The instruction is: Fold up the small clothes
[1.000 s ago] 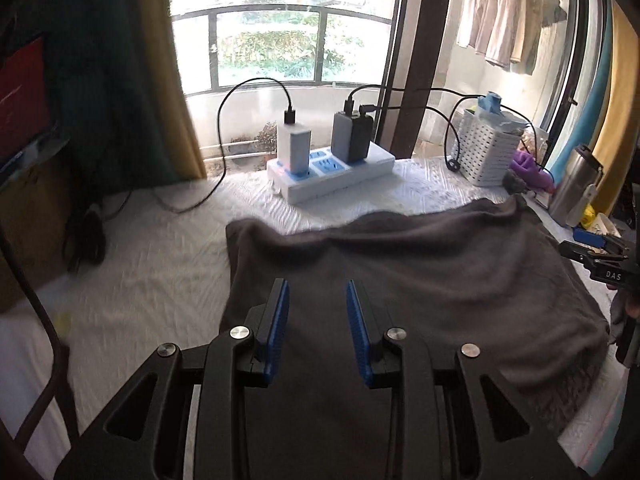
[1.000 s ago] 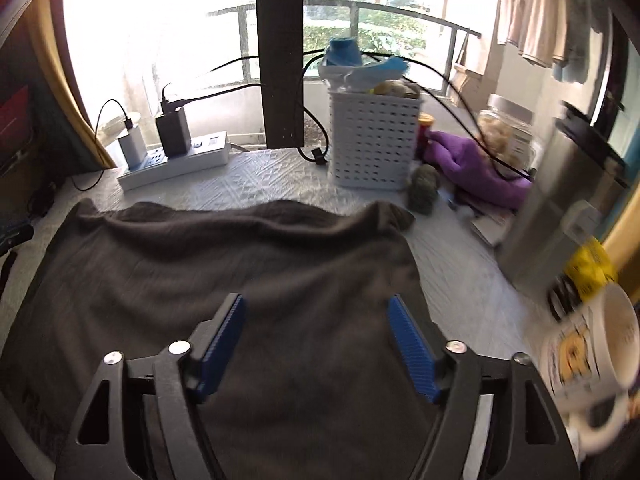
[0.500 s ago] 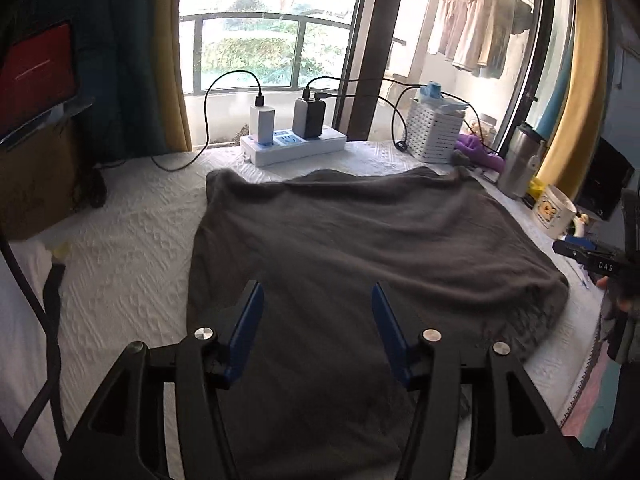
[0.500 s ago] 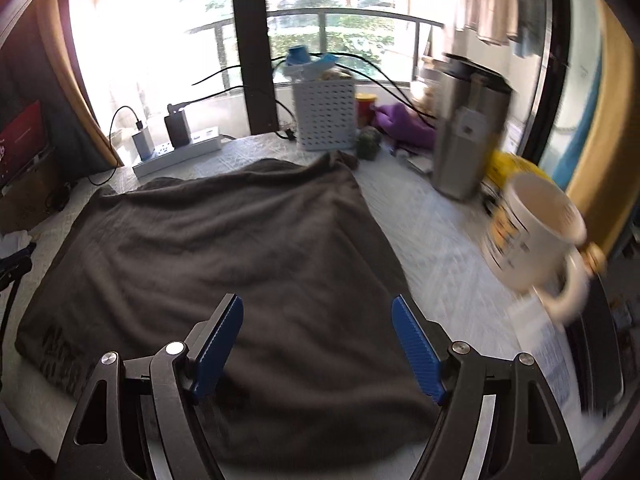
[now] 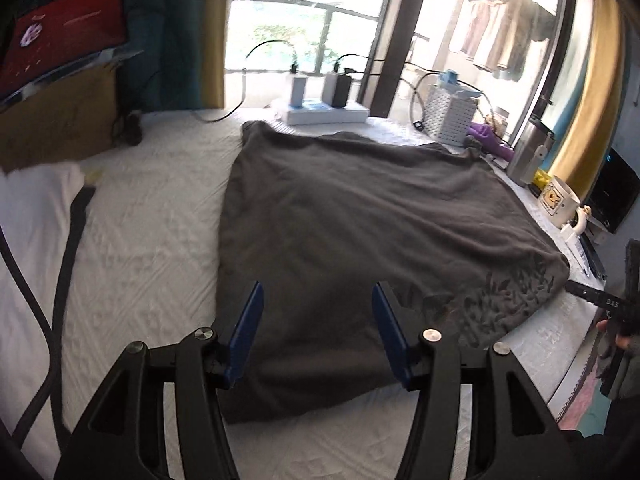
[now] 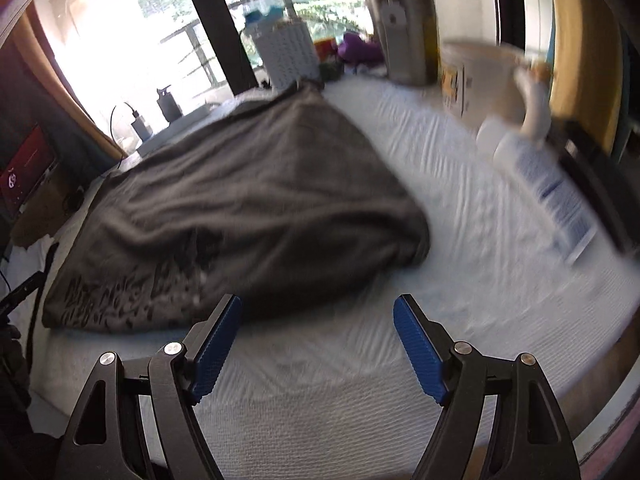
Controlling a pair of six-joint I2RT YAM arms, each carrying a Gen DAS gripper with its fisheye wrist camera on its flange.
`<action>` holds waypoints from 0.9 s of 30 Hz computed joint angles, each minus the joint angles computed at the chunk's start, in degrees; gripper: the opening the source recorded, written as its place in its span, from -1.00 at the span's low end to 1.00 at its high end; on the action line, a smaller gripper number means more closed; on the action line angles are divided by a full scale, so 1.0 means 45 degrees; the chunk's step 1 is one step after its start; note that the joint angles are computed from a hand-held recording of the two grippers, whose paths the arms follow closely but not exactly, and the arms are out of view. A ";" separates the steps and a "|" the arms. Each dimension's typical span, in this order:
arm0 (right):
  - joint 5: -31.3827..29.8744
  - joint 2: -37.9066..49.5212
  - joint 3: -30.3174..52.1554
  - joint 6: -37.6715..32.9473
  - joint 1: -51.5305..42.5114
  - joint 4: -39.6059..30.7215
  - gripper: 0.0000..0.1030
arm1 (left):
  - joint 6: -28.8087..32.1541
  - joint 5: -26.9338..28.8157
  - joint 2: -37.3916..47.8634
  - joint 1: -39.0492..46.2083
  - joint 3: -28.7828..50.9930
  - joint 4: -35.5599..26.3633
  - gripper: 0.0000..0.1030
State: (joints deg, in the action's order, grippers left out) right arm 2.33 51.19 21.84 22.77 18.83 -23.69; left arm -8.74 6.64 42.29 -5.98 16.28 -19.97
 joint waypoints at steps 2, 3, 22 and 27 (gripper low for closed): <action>-0.0096 0.0110 -0.0020 0.0153 0.0092 0.0252 0.71 | 0.0063 0.0077 0.0112 0.0324 -0.0098 -0.0017 0.09; -0.0301 0.0263 0.0004 0.0173 0.0015 0.0463 0.72 | 0.0092 0.0110 0.0192 0.0426 -0.0117 0.0021 0.09; -0.3230 0.5024 0.0838 0.1511 -0.2775 0.6610 0.96 | 0.0331 -0.0001 0.3269 0.1170 0.0816 0.1094 0.09; -0.4216 0.6088 0.1195 0.2121 -0.2753 0.7599 0.67 | 0.0249 -0.0165 0.3438 0.1251 0.1166 0.0893 0.09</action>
